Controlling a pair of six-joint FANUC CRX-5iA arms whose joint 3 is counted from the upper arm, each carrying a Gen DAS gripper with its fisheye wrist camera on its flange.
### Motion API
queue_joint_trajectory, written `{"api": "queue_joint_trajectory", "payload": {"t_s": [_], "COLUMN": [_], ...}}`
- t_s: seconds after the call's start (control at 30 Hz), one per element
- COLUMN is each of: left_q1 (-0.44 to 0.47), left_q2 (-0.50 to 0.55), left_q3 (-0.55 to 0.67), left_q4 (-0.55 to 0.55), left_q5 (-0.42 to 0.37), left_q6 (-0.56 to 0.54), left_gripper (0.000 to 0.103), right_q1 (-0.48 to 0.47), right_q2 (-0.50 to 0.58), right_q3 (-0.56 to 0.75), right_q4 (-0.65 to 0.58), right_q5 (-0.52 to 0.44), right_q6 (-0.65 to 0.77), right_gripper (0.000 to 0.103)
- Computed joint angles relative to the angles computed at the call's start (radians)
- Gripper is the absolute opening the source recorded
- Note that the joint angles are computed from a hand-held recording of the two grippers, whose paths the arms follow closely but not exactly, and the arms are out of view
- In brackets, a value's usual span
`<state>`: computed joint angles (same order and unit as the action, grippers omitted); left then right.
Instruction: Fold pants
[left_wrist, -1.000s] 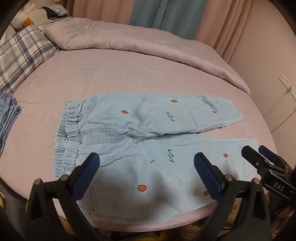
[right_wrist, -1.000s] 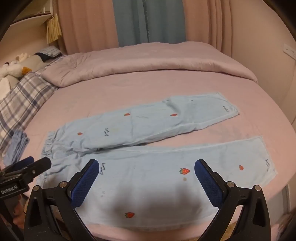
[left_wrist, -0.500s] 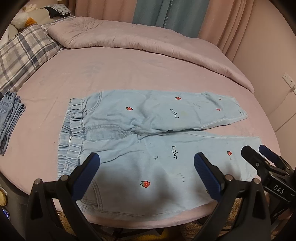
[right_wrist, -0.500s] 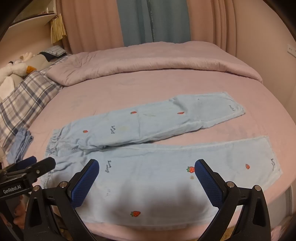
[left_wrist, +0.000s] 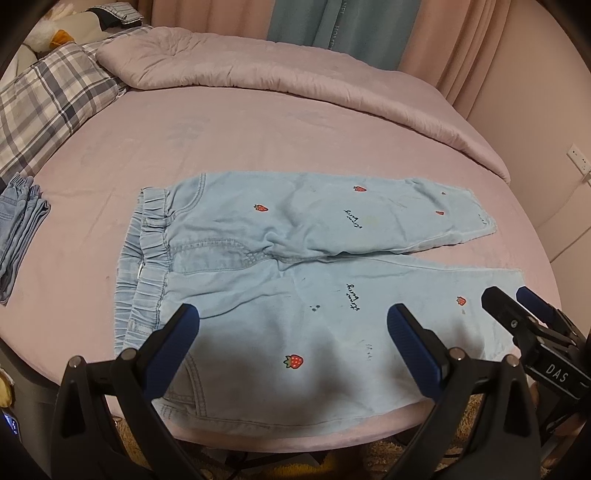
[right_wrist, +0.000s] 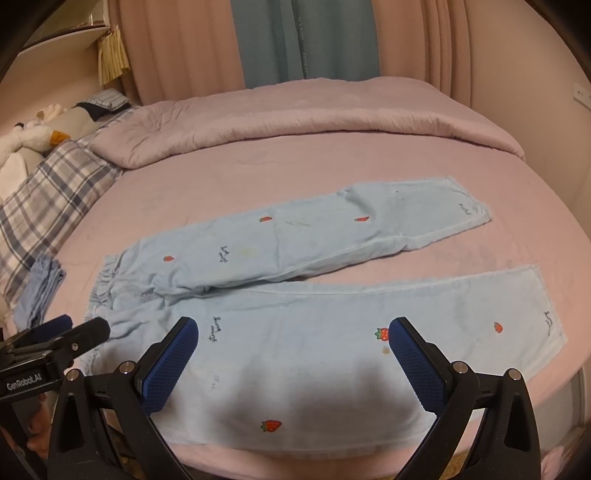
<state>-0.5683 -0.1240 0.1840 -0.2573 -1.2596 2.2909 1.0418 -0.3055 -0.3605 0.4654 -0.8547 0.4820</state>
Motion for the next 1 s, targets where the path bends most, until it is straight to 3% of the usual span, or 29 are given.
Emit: {"api": "queue_joint_trajectory", "payload": {"t_s": [0.73,1.0], "left_q1": [-0.011,-0.015], "left_q2": [-0.021,-0.053], "left_q3": [-0.045,-0.104], "left_q4": [-0.021,-0.010], "left_q5": [0.015,0.058], "left_q6": [0.051,0.067], "left_gripper": [0.101,0.101], "right_q1": [0.010,0.006], "right_q2": [-0.032,-0.055], "right_q3": [-0.057,-0.104], "right_q4": [0.040,0.073], "right_q5": [0.014,0.040], "right_q6": [-0.069,-0.107], "right_gripper": [0.102,0.102]}}
